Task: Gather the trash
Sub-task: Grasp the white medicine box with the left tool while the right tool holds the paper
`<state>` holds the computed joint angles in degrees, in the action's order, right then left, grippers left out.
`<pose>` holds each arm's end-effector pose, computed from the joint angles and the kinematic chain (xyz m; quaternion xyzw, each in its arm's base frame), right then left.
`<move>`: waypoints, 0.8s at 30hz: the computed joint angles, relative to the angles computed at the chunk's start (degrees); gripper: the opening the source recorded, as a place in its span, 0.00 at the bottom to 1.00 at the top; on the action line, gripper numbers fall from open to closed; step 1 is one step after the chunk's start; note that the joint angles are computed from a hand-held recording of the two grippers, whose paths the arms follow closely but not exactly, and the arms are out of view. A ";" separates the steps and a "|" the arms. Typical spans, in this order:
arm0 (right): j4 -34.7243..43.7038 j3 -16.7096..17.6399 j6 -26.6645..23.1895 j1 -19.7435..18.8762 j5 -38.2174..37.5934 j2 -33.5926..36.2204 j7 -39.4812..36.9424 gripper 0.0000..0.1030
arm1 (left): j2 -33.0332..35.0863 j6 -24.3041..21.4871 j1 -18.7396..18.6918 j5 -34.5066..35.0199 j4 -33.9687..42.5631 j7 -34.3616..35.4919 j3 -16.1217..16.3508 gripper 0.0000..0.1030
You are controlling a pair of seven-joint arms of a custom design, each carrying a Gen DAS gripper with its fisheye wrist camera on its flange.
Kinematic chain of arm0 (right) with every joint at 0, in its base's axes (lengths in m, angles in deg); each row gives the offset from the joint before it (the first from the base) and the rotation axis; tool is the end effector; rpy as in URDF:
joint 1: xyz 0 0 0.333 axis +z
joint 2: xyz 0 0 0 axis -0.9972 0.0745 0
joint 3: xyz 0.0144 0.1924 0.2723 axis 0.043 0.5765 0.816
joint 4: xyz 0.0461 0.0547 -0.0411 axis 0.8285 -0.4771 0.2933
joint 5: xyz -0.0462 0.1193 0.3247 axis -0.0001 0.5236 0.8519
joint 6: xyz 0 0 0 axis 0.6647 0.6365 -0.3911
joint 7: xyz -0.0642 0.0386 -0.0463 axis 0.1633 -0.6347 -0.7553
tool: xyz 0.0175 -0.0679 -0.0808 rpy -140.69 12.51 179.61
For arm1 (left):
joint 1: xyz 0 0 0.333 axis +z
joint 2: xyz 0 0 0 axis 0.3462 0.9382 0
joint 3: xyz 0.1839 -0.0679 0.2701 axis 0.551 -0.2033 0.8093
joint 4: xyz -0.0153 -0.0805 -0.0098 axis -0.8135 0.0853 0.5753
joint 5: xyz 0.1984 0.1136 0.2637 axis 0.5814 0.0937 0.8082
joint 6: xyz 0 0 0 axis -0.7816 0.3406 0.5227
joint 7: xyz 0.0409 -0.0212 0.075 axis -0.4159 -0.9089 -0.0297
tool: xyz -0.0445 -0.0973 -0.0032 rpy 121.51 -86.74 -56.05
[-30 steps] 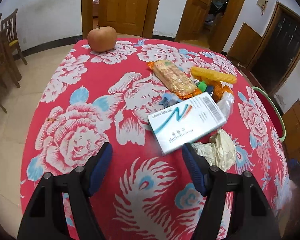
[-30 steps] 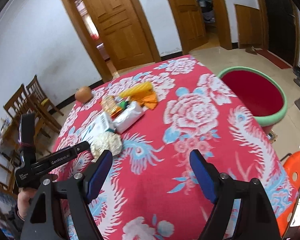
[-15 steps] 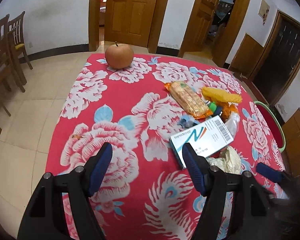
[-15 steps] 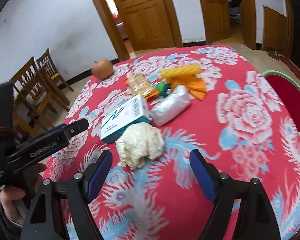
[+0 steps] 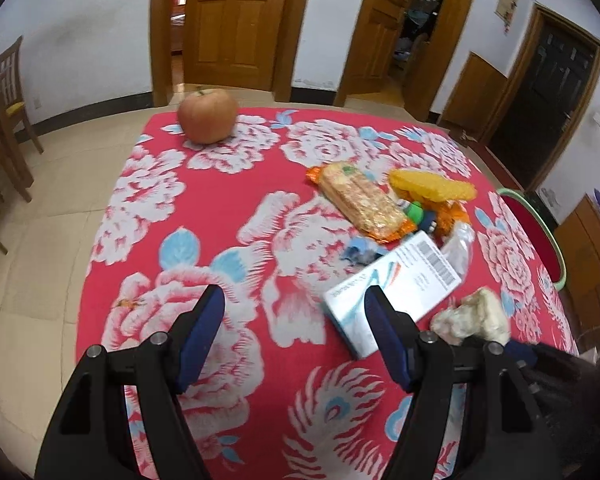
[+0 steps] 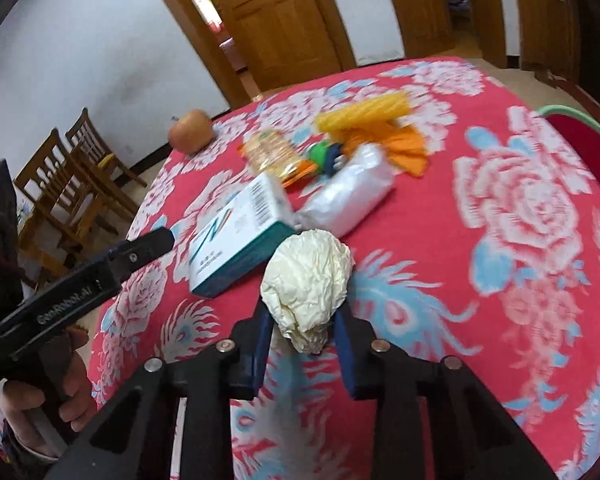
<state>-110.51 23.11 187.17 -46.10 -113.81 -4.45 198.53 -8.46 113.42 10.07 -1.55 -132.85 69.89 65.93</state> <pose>0.5295 0.3970 0.3465 -0.6084 0.7195 -0.0930 0.3217 0.5968 -0.2022 0.3437 -0.5978 0.7237 -0.3157 0.1387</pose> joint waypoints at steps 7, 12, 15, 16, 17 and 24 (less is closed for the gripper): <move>-8.55 -16.84 3.47 12.62 -11.59 -6.62 16.71 0.31 | 2.19 -1.80 7.37 0.14 1.78 6.73 -10.08 0.74; -12.28 -24.71 3.18 18.26 -21.76 -10.20 28.69 0.31 | 2.57 -3.58 2.77 1.95 3.11 10.34 -6.53 0.79; -13.75 -27.11 2.96 19.72 -27.97 -12.07 35.26 0.31 | 3.20 -5.78 -1.12 2.99 4.66 10.25 -2.91 0.79; -14.12 -27.93 2.85 20.27 -30.37 -12.66 37.66 0.31 | 3.35 -6.21 -2.28 3.25 4.98 9.89 -1.75 0.79; -14.47 -28.31 2.74 20.47 -32.37 -13.19 39.49 0.31 | 3.47 -5.82 -4.55 4.02 5.14 8.96 0.64 0.79; -16.38 -27.16 1.49 18.64 -41.43 -16.46 47.65 0.31 | 4.45 -5.87 -11.88 8.12 6.89 4.36 8.35 0.79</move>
<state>-126.89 -4.05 188.65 -27.46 -155.25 -20.91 246.18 -4.01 107.56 -1.80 6.57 -125.96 74.25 74.27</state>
